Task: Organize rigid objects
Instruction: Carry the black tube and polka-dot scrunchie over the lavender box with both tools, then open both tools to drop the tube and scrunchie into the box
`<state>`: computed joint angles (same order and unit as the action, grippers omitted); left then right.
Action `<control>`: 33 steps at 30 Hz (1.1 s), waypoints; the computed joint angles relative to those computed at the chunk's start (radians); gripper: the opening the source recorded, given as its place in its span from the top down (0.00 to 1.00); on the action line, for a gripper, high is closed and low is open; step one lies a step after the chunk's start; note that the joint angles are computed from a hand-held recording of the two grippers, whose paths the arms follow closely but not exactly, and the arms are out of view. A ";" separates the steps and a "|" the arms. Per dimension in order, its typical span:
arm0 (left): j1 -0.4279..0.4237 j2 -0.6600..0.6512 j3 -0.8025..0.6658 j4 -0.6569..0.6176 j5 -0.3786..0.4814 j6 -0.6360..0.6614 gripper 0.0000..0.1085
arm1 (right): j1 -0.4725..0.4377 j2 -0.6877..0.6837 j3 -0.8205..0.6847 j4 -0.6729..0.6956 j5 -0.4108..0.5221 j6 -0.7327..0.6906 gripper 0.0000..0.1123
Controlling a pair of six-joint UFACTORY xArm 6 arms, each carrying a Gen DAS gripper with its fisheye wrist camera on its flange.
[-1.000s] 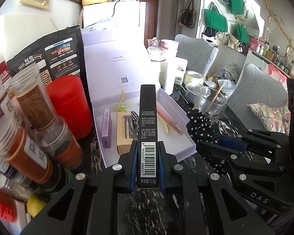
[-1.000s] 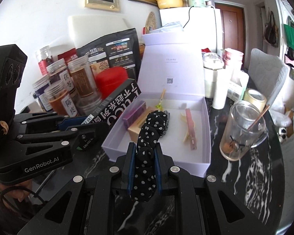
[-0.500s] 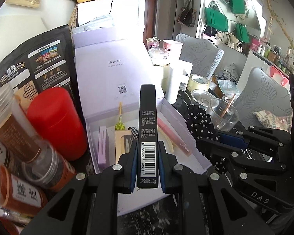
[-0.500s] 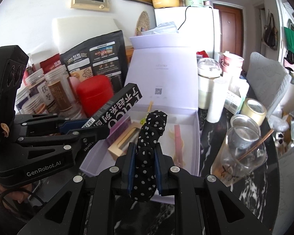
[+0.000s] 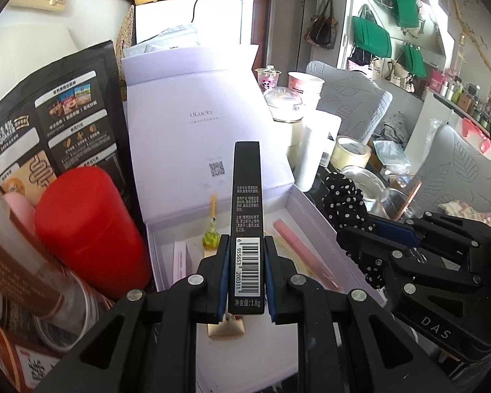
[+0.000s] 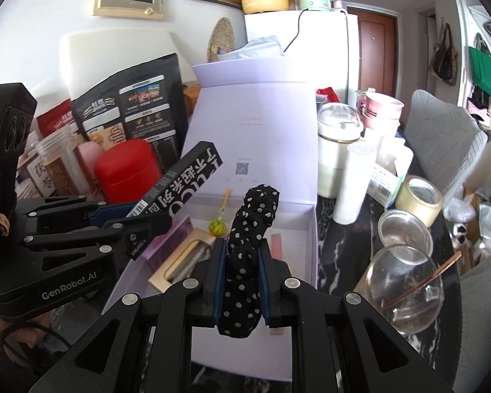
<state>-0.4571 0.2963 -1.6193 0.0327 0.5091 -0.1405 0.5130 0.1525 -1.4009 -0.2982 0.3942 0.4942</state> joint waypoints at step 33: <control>0.005 0.166 -0.258 0.101 0.253 -0.110 0.82 | -0.024 0.055 -0.087 -0.064 0.096 0.063 0.63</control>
<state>-0.4523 0.4627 -1.8778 0.1333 0.7625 -0.2509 0.4890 0.2075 -1.4879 -0.3621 0.4899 0.5568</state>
